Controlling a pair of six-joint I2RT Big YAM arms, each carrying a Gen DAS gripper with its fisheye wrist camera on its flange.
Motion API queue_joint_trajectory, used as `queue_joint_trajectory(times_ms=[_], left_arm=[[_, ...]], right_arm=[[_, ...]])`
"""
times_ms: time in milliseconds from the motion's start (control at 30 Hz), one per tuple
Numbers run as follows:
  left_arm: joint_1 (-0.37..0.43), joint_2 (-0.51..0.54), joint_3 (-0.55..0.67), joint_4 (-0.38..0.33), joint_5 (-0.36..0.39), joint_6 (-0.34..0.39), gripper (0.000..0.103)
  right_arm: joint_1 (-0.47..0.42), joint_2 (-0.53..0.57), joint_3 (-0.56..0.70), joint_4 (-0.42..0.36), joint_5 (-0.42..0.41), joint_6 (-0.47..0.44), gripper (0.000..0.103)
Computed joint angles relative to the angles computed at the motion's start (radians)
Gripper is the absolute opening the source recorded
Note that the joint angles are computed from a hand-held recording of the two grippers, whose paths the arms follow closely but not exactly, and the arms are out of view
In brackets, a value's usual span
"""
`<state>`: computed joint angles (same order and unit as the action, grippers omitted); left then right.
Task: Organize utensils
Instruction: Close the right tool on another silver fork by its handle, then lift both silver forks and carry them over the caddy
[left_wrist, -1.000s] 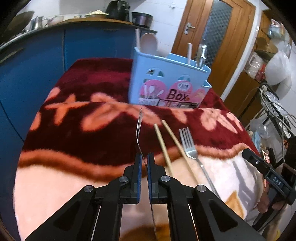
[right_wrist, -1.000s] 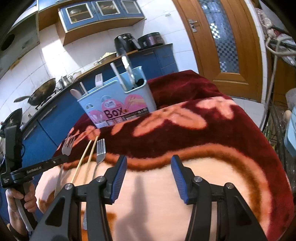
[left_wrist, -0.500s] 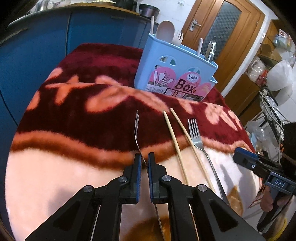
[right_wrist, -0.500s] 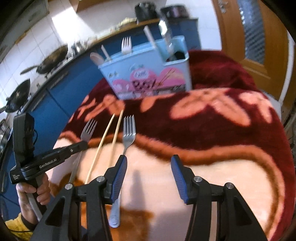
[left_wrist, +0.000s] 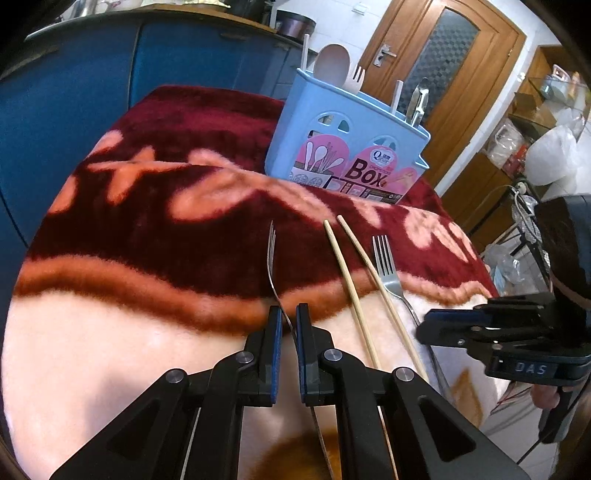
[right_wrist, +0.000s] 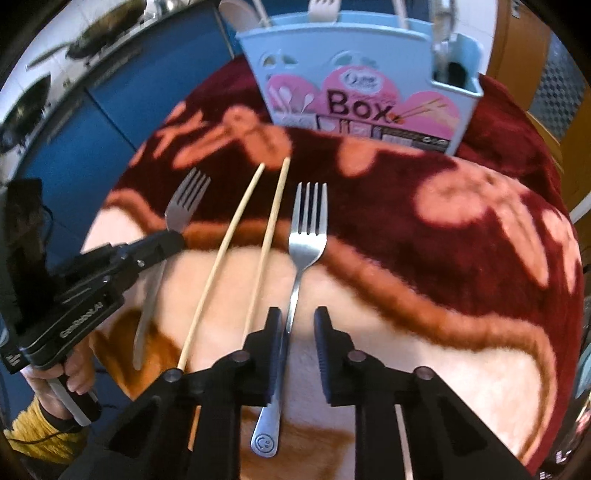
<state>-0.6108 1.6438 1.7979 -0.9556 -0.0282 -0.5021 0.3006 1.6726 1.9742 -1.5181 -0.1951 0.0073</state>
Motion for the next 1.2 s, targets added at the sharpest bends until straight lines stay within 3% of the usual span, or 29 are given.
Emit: queue_joint_trajectory(times_ms=[200,367,467,633,900,1033,1200], left_arm=[[0.009,-0.009,-0.017,0.019,0.024,-0.001,0.007],[0.006,-0.013,-0.026,0.033,0.018,-0.002,0.007],[0.006,-0.02,-0.038,0.048,0.019,-0.012,0.007],[0.009,-0.046,-0.078,0.103,0.058,-0.036,0.006],[-0.02,-0.085,-0.11,0.187,0.023,-0.017,0.003],[-0.035,-0.094,-0.108,0.225,-0.011,-0.011,0.001],[-0.049,-0.113,-0.118,0.292,-0.066,-0.002,0.001]], right_arm=[[0.005,0.096,0.135,-0.138,0.004,-0.041,0.017],[0.006,0.087,0.119,-0.115,0.006,-0.039,0.014],[0.006,0.038,0.041,-0.031,-0.003,-0.017,0.009],[-0.039,-0.085,-0.154,0.173,-0.115,0.094,0.005],[-0.101,-0.279,-0.41,0.499,-0.22,0.212,0.005],[-0.099,-0.361,-0.501,0.661,-0.182,0.241,0.005],[-0.1,-0.417,-0.553,0.772,-0.135,0.253,0.005]])
